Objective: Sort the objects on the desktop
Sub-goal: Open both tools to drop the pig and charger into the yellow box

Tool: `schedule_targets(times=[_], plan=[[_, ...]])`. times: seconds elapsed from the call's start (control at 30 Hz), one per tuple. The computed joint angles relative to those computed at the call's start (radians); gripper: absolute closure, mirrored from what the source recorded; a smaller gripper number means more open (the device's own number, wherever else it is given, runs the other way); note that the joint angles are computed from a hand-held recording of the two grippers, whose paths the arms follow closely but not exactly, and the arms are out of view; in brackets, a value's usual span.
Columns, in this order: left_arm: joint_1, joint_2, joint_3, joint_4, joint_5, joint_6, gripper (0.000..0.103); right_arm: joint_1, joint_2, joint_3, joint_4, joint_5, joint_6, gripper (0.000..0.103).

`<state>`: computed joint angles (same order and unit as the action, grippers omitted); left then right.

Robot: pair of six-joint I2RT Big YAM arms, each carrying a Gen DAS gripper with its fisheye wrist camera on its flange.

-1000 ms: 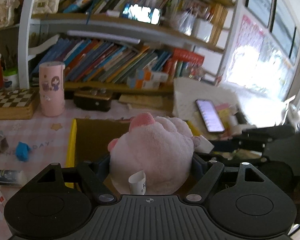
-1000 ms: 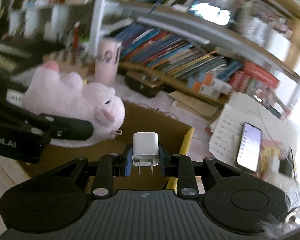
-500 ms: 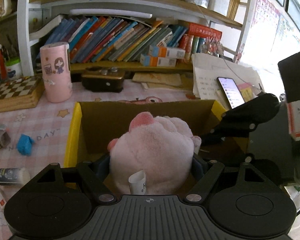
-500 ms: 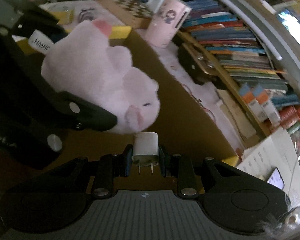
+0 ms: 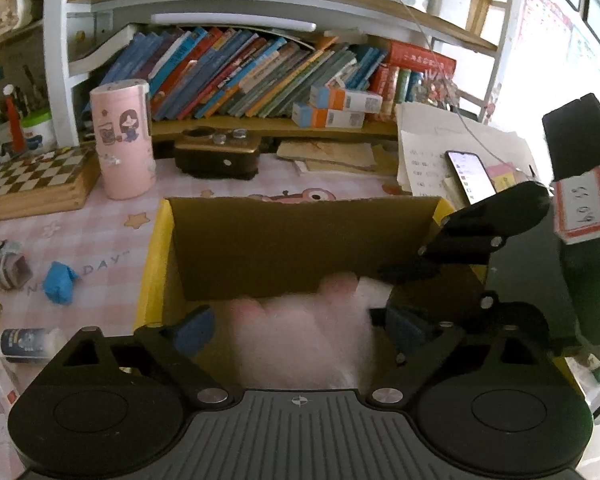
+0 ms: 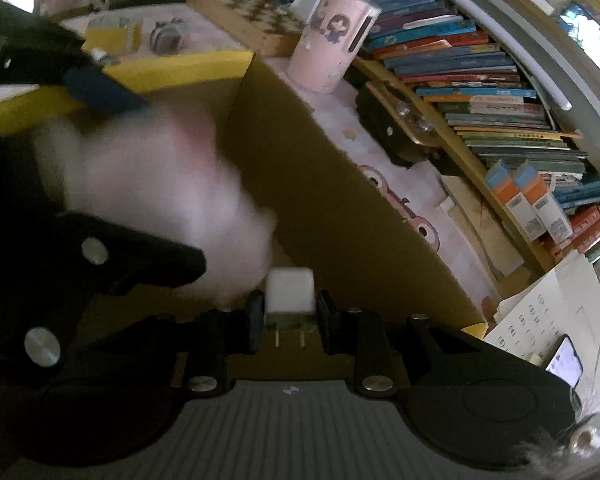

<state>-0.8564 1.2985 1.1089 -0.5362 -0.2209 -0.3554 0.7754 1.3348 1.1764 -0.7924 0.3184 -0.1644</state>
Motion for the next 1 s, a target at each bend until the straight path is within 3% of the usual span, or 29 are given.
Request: schedule_targets(times=[0.03,0.27,0.47,0.6,0.8,1.0], plan=[[0.001,-0.003,-0.003,0.005,0.002,-0.004,0.004,0.003,-0.005,-0.005,0.012,0.006,-0.003,0.057],[-0.012,-0.048,-0.035,0.052,-0.022,-0.014,0.004,0.014,-0.050,-0.029,0.040,0.026,0.019,0.056],[-0.037,-0.111,-0.064,0.080,-0.067,0.003,0.004,0.043,-0.127,-0.059,0.059,0.074,0.123,0.055],[-0.051,-0.175,-0.099,0.102,-0.093,0.008,0.004,0.088,-0.198,-0.082,0.073,0.148,0.205,0.048],[-0.054,-0.274,-0.158,0.107,-0.101,0.000,0.003,0.180,-0.286,-0.096,0.026,0.303,0.381,0.047],[-0.049,-0.388,-0.232,0.085,-0.092,0.015,0.003,0.306,-0.321,-0.095,-0.093,0.473,0.611,0.047]])
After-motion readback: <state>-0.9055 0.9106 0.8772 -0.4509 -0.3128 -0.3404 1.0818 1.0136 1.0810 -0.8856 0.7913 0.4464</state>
